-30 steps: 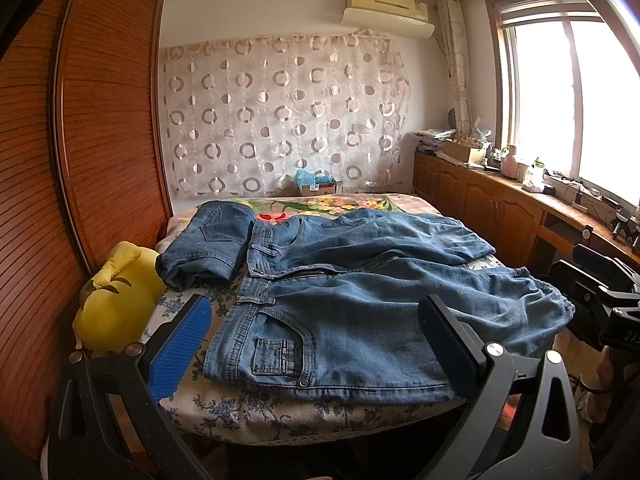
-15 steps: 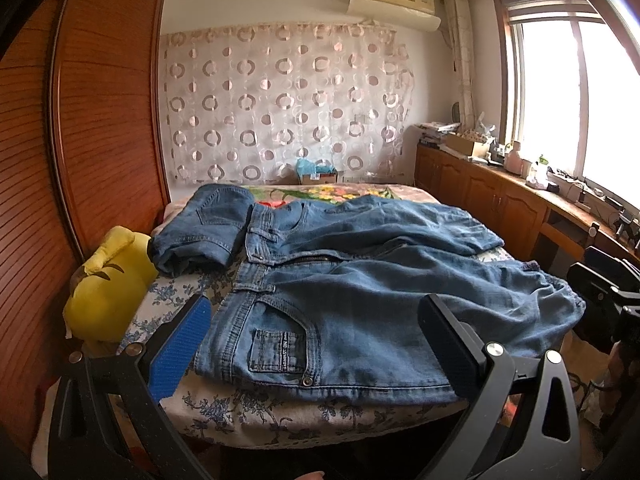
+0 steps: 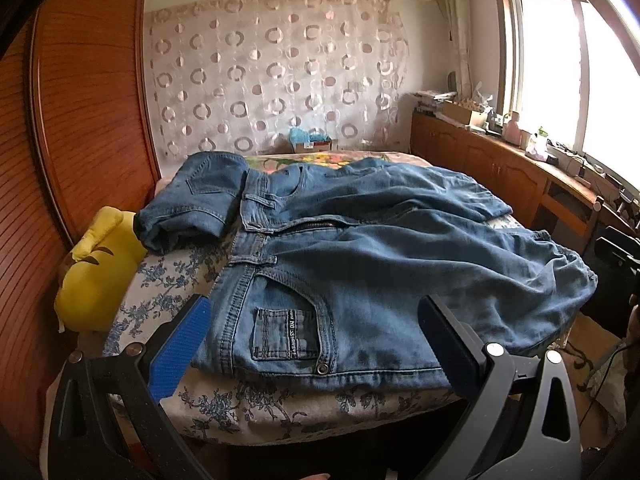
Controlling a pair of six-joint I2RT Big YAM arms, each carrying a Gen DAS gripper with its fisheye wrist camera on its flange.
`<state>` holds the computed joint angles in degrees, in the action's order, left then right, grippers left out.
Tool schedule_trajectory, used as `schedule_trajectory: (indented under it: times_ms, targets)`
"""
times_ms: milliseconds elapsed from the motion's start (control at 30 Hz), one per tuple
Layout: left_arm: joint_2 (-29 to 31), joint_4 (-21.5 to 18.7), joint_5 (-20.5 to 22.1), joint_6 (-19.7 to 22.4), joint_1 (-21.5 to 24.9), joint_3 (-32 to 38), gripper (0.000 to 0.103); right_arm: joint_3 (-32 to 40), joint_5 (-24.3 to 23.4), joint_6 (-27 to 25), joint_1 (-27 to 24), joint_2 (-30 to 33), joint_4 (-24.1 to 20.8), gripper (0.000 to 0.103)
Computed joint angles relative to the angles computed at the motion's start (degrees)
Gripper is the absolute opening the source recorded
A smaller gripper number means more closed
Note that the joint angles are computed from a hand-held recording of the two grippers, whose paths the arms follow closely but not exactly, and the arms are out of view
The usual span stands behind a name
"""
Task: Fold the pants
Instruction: 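Lower the right gripper to the jeans leg hem and close on it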
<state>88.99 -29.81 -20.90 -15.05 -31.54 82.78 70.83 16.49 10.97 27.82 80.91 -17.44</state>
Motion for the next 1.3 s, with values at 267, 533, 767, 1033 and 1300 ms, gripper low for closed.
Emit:
schedule_trajectory:
  times_ms: [267,533,767,1033,1300]
  targets:
    - [0.85,-1.65,2.46,-0.57,0.7,0.63,0.103,0.18,2.1,2.21,-1.3,-2.06,-6.99,0.099]
    - [2.19,-3.34,4.51,-1.41,1.84,1.3,0.103,1.5,3.17,6.36,-1.25,-2.65,-15.79,0.097]
    - [2.93,-4.67,4.78,-2.02,2.5,1.42,0.103,3.54,2.3,11.92,-1.25,-3.51,-23.83,0.092]
    - [3.09,-4.37,4.75,-2.2,2.79,0.83,0.103,4.62,-1.56,16.56,-1.94,-4.75,-26.44,0.082]
    - [2.7,-4.04,4.43,-3.09,4.49,-0.53,0.103,4.28,-0.62,17.68,-0.09,-7.49,-28.72,0.028]
